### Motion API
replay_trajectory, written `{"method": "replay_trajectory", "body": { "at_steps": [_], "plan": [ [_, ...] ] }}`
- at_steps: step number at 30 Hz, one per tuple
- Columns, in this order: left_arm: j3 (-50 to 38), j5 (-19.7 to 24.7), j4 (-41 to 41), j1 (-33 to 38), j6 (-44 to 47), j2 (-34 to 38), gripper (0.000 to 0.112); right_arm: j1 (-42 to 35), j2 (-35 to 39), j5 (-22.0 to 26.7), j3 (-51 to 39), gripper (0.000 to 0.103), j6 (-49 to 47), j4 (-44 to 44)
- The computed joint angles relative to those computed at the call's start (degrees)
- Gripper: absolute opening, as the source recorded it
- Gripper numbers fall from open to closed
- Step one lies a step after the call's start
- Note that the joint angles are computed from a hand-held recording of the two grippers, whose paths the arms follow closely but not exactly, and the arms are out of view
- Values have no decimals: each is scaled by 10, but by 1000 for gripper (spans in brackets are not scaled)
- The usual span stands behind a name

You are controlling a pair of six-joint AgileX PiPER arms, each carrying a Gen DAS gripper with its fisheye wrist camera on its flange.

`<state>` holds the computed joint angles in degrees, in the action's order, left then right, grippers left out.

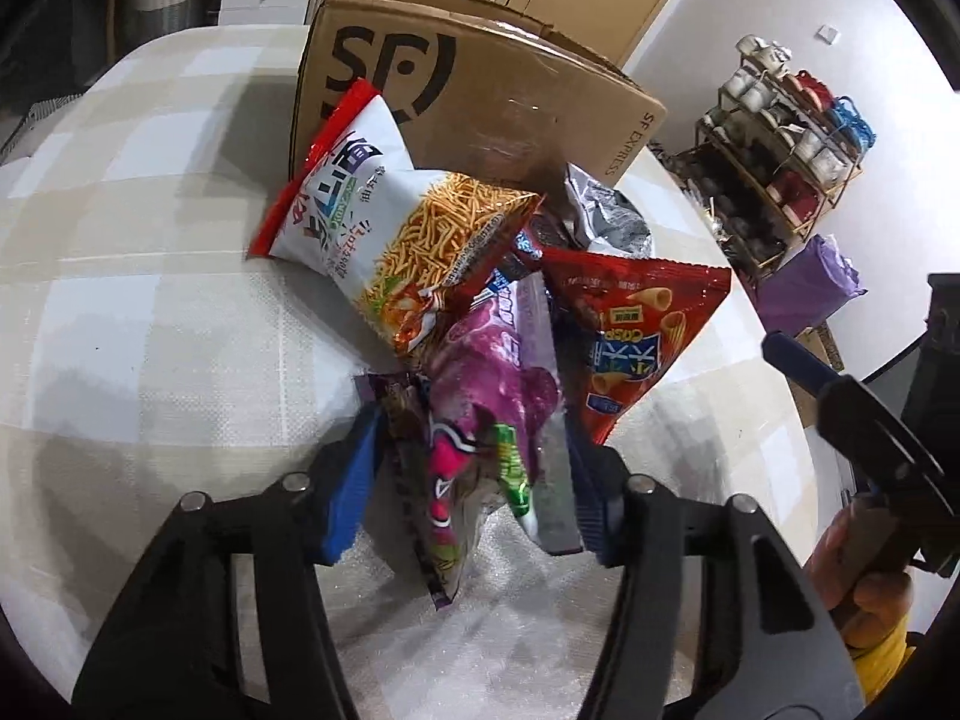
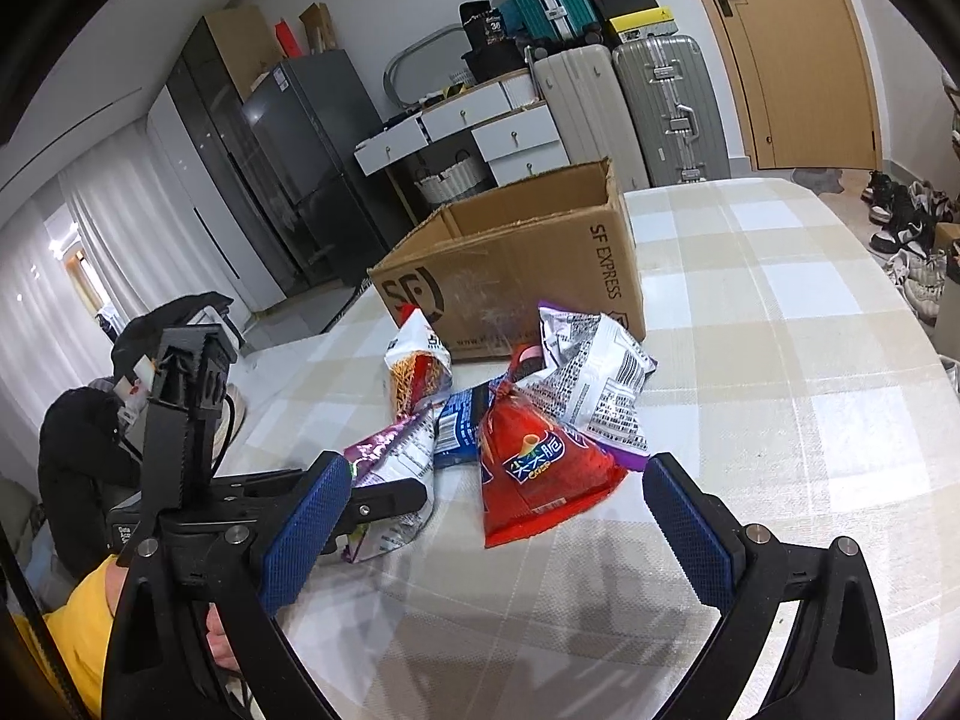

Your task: Organize snacks

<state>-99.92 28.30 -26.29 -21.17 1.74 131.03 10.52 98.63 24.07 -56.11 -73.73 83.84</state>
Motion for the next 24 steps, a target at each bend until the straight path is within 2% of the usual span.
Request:
{"method": "replay_trajectory", "body": {
  "at_steps": [4, 6, 13, 14, 16, 19, 21, 22, 24],
  "plan": [
    [-10, -4, -88, 9, 71, 19, 36, 1, 12, 2, -7, 100, 14, -13],
    [-23, -4, -91, 7, 74, 29, 32, 1, 17, 3, -12, 100, 22, -25],
    [-67, 8, -74, 2, 56, 58, 31, 6, 50, 5, -52, 99, 92, -104],
    [-83, 13, -64, 0, 44, 66, 31, 10, 58, 4, -65, 97, 110, -126],
    [-77, 10, -63, -2, 43, 63, 32, 18, 74, 1, -88, 85, 129, -153],
    [-35, -1, -120, 8, 106, 45, 35, 27, 114, 15, -143, 76, 196, -231],
    [-25, -2, -161, 16, 143, 45, 40, 34, 139, 19, -170, 55, 233, -272],
    [-30, 2, -177, 19, 158, 50, 40, 41, 145, 10, -178, 53, 261, -305],
    [-34, 6, -204, 23, 186, 55, 41, 43, 148, -2, -176, 50, 259, -304]
  ]
}}
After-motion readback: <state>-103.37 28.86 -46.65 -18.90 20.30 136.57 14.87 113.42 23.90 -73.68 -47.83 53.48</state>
